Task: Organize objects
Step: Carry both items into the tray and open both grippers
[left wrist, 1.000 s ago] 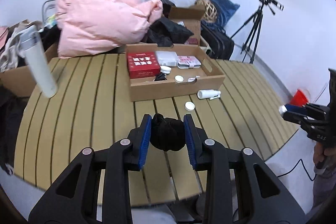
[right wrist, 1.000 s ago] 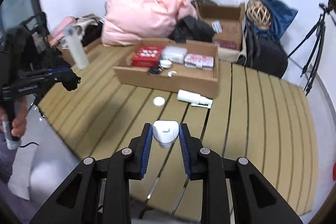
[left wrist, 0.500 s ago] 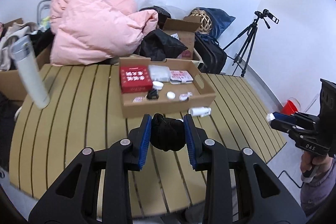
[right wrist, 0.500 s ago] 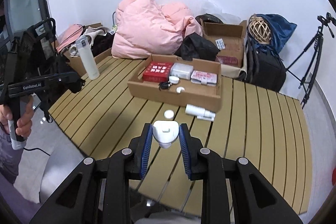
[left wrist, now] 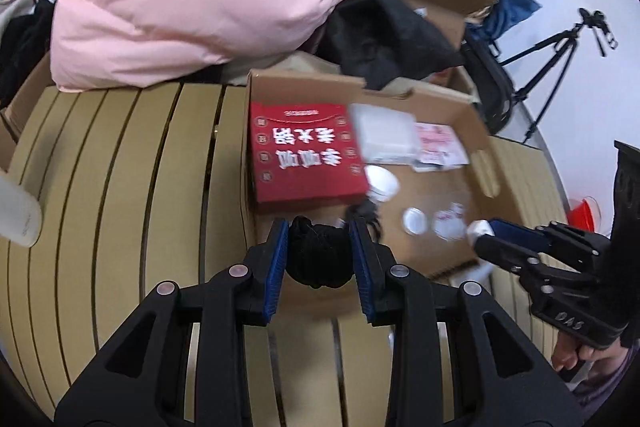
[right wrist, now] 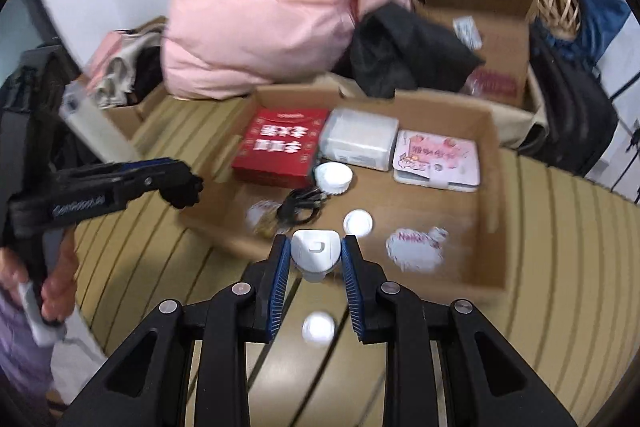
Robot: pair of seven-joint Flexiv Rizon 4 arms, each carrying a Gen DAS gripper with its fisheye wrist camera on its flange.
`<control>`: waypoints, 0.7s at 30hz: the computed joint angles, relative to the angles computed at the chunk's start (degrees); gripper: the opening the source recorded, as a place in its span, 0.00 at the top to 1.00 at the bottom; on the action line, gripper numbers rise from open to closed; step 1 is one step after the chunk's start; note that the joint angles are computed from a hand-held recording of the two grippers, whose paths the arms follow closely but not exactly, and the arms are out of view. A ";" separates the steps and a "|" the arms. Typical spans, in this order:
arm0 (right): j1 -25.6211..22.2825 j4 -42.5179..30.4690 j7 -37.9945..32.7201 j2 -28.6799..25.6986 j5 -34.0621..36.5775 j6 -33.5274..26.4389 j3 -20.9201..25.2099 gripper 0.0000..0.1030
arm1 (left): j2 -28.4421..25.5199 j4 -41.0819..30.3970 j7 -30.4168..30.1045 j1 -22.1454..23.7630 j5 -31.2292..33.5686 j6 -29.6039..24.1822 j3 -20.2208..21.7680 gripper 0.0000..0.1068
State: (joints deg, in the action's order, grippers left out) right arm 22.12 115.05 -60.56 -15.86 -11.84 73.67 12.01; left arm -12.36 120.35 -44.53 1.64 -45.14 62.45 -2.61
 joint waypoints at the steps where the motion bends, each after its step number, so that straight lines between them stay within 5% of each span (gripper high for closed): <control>1: -0.15 -2.16 -0.79 -2.31 0.41 -1.11 0.10 0.72 | -0.91 -0.78 -0.45 0.00 1.24 -0.43 0.17 0.73; 4: 0.37 -6.18 -1.36 -6.69 -0.24 -3.14 -0.55 0.69 | -2.02 -0.84 -0.55 -0.23 3.54 2.12 -0.14 0.56; 8: 1.59 -7.58 0.75 -9.18 -2.20 -1.44 -2.72 0.01 | -1.17 0.88 3.61 0.33 -0.72 5.06 -1.72 0.42; 16: 1.24 -5.55 2.93 -6.22 -3.39 0.04 -3.19 0.00 | 3.35 2.11 0.02 -0.58 4.81 2.63 1.04 0.29; 21: 1.05 -0.75 4.55 -0.28 -4.79 -3.11 -2.79 0.00 | 14.38 10.09 -0.03 -3.57 6.51 4.38 4.52 0.15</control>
